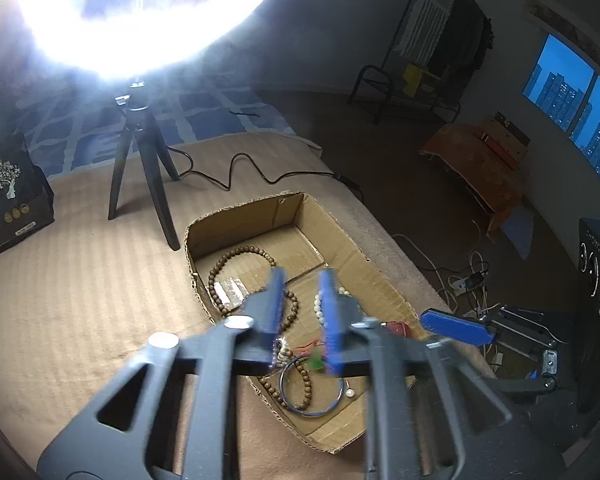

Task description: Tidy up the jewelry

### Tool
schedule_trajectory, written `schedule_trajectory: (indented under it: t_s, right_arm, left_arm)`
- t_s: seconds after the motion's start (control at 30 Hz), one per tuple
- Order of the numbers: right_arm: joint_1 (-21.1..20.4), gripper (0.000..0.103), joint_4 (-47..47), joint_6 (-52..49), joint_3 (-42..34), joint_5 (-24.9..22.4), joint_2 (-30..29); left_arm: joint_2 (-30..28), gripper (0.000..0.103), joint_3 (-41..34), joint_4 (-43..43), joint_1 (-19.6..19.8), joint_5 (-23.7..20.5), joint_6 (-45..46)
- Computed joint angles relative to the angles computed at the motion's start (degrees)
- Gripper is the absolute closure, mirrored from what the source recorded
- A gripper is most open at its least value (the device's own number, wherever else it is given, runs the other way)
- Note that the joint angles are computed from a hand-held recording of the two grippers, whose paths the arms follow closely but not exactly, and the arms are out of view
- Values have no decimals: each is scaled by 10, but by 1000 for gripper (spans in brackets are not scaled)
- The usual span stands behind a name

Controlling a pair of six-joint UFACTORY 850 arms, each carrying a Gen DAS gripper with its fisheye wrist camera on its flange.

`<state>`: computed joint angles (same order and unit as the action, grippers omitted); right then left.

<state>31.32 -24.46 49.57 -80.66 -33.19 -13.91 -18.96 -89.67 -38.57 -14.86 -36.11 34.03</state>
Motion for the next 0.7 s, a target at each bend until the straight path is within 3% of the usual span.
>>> schedule_trajectory:
  t_s: [0.07, 0.13, 0.2, 0.7]
  right_arm:
    - [1, 54, -9, 7, -1, -4, -1]
    - [4, 52, -22, 17, -5, -13, -3]
    - [7, 43, -38, 32, -8, -23, -6]
    - [37, 39, -105, 89, -25, -62, -5]
  left_arm:
    - [6, 53, 8, -3, 0, 15, 2]
    - [8, 50, 9, -1, 0, 19, 0]
    - [8, 46, 10, 2, 1, 20, -3]
    - [45, 44, 43, 13, 16, 27, -11]
